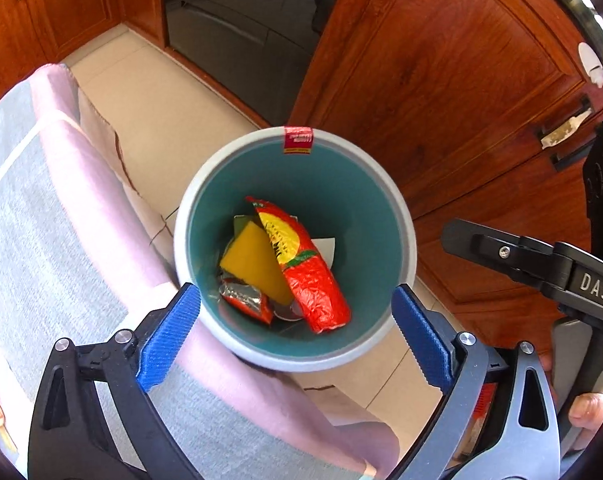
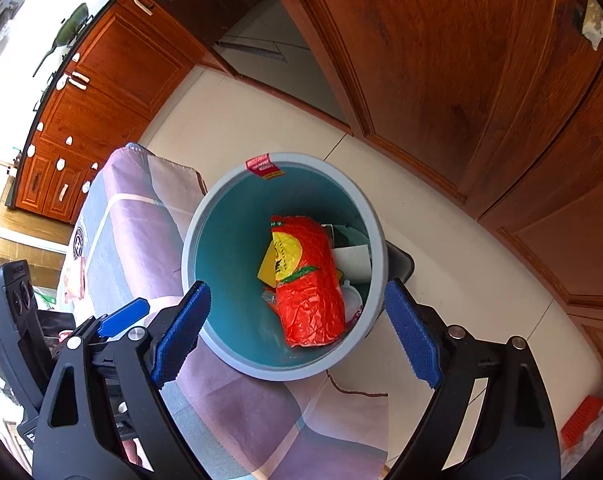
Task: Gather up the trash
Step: 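Carry the snack bag and egg toy over the bin and open both tools, then move both tools back toward the table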
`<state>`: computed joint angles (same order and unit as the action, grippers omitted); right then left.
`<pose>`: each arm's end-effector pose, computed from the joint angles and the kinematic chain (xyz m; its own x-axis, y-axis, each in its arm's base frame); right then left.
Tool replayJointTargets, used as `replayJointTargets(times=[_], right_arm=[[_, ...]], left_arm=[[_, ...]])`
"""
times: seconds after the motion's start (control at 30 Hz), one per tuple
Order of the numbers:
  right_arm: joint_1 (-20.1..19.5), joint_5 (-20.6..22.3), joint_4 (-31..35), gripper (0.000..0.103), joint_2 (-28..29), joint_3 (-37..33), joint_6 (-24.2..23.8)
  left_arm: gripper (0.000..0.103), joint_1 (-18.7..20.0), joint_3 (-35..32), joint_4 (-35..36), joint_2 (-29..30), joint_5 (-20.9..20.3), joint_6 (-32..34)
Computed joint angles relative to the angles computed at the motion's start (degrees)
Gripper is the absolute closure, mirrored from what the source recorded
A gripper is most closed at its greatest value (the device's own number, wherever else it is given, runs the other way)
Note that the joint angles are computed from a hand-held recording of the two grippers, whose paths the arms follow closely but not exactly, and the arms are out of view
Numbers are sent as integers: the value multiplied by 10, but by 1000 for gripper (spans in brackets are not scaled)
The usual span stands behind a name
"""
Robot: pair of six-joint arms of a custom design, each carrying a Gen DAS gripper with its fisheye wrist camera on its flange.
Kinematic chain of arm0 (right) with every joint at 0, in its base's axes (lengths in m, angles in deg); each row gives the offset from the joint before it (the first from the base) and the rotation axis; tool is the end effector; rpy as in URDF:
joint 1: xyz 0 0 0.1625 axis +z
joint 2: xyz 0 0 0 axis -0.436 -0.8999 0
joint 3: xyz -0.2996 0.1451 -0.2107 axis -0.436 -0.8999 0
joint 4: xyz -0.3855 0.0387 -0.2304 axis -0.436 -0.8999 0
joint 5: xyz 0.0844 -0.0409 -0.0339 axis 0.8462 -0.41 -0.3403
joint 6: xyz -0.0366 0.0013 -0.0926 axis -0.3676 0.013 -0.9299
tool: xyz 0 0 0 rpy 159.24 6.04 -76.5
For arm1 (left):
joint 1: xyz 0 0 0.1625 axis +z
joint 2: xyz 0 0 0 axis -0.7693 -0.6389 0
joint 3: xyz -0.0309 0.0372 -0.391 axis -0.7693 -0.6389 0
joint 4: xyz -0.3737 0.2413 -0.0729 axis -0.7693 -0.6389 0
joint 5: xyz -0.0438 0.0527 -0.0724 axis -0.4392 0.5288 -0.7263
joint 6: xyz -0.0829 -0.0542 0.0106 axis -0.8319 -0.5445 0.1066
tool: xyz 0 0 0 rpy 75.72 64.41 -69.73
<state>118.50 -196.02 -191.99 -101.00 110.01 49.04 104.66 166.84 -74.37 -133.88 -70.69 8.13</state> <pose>0.1193 -0.5888 0.2002 -0.9093 0.2787 0.3091 0.1184 0.8852 -0.4498 -0.2355 -0.6385 0.0800 -0.8104 0.3374 -0.4789 0.3972 0.9174 -0.0259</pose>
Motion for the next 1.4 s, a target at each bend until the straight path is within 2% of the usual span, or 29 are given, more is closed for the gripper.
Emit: replayJointTargets(times=[0.37, 0.63, 0.97, 1.4], right_arm=[[25, -6, 17, 16, 15, 1, 5], [59, -8, 14, 16, 29, 6, 12], [121, -11, 25, 16, 67, -7, 20], [213, -15, 66, 16, 150, -63, 30]], left_arm=[[5, -4, 59, -1, -58, 8, -39], [5, -6, 121, 1, -135, 26, -66], [5, -9, 210, 30, -275, 62, -115], [4, -4, 292, 90, -468, 100, -163]])
